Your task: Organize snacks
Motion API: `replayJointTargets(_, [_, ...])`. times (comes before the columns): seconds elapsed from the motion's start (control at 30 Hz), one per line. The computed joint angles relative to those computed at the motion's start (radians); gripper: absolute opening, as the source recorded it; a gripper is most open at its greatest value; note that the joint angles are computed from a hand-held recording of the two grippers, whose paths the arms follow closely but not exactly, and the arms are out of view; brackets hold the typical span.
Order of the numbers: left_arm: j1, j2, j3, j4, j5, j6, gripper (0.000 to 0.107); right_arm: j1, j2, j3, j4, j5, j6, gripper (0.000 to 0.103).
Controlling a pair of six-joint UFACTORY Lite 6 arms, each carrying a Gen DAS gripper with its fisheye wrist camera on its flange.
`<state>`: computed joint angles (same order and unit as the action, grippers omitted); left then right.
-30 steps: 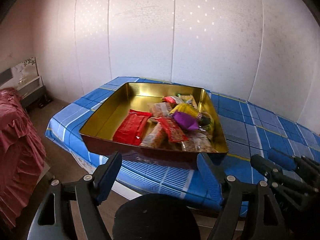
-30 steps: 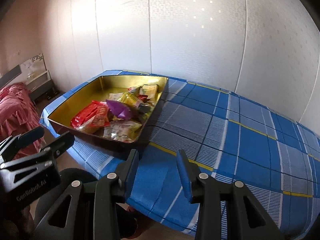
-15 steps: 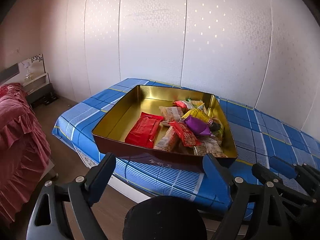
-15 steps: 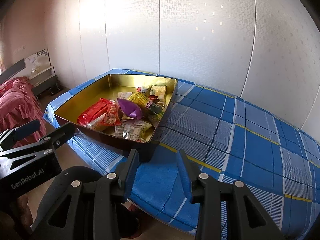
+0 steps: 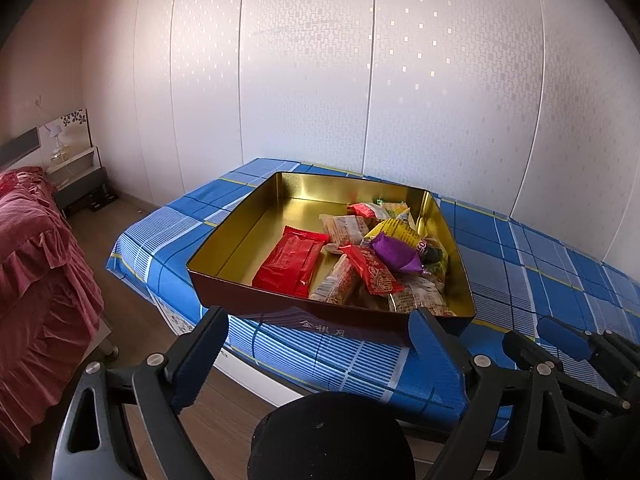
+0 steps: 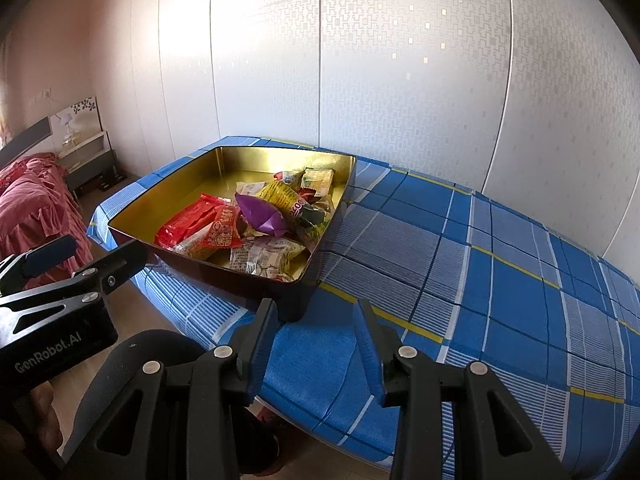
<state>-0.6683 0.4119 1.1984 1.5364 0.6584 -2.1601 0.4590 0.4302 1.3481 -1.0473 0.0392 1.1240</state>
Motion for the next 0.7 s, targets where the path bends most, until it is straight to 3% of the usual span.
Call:
replayJointTargets(0.4, [-0.001,-0.004,-0.005,-0.005,0.0,0.002,0.092,-0.002,0.003,-0.002,0.055,-0.006,-0.052,0.04])
replayJointTargets(0.7, [0.0,-0.003,-0.003,-0.007,-0.004,0.006,0.092,-0.003,0.002,-0.01,-0.008,-0.01,0.012,0.04])
